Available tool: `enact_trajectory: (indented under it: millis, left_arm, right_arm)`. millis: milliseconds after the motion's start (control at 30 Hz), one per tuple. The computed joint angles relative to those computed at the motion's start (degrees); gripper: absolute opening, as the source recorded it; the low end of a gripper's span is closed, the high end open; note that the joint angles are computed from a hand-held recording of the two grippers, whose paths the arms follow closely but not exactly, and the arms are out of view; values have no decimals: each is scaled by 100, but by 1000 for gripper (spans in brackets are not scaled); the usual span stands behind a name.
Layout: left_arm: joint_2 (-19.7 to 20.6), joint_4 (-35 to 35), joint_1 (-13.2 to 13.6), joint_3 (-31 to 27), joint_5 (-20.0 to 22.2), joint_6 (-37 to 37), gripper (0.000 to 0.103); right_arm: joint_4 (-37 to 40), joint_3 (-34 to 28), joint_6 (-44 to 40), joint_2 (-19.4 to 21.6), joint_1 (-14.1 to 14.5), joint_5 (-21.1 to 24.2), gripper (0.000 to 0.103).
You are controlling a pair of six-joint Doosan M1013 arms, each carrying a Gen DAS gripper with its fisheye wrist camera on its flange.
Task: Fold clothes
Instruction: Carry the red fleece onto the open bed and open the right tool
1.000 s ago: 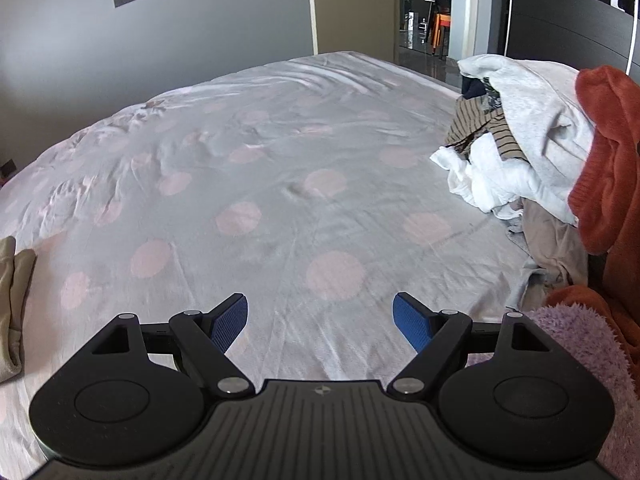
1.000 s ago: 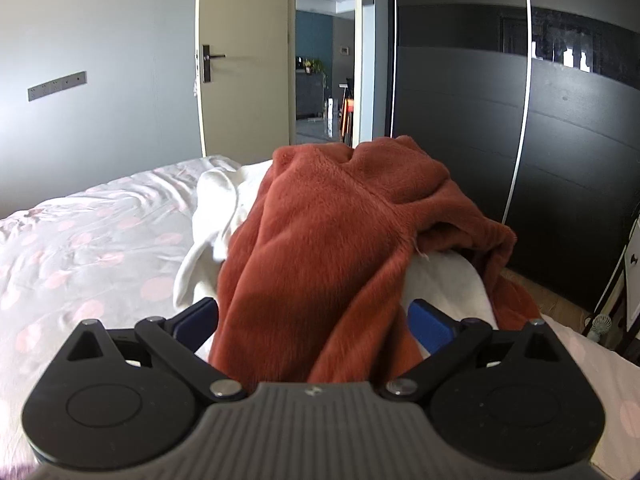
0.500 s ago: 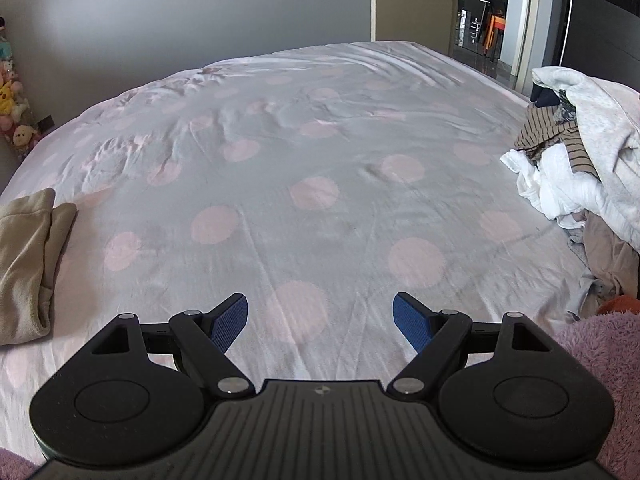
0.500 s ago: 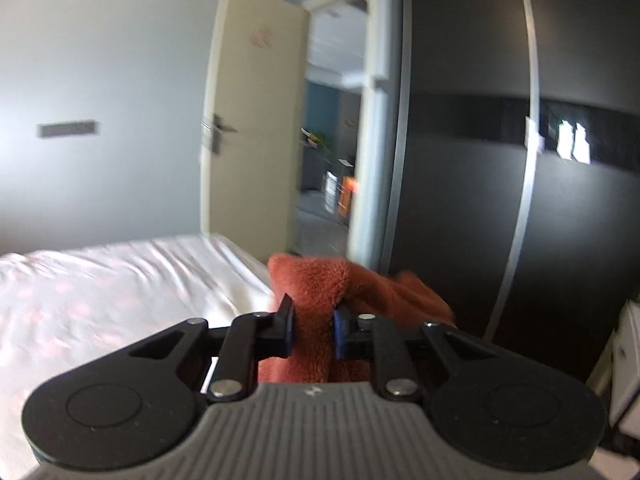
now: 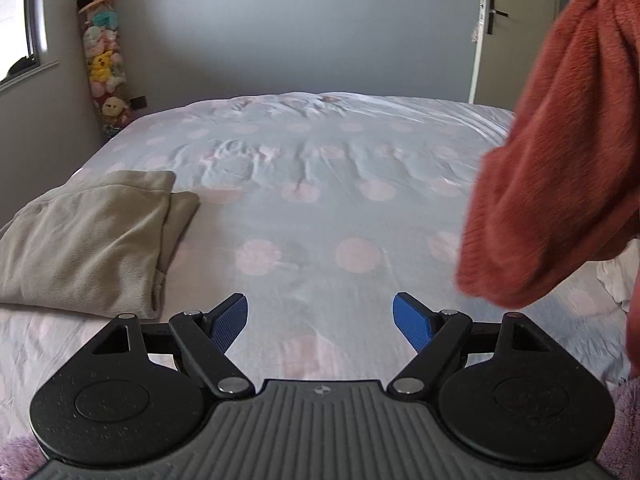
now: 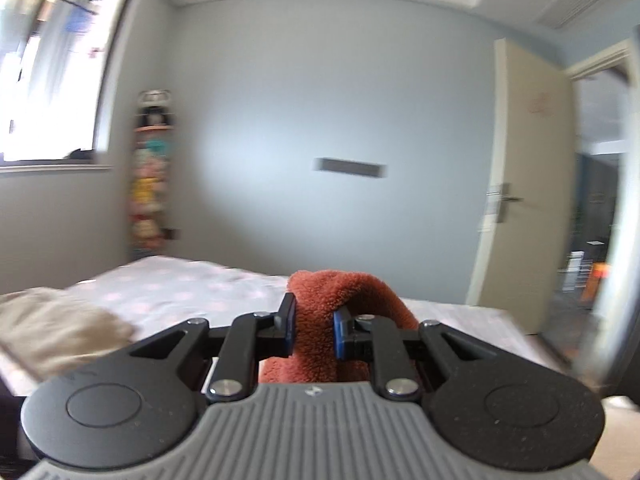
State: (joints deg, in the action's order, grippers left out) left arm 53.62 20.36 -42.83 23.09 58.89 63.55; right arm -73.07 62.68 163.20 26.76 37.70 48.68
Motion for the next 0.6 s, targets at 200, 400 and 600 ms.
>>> enact_trajectory:
  millis: [200, 400, 600]
  left_arm:
    - [-276, 34, 227, 540, -301, -457, 80]
    - [-262, -260, 339, 557, -117, -452, 80]
    - [-20, -917, 408, 136, 185, 174, 80]
  right_arm:
    - [2154, -929, -1628, 710, -34, -650, 22]
    - [2647, -1239, -2189, 971, -122, -385, 40]
    - [2793, -1007, -1927, 891, -176, 239, 48]
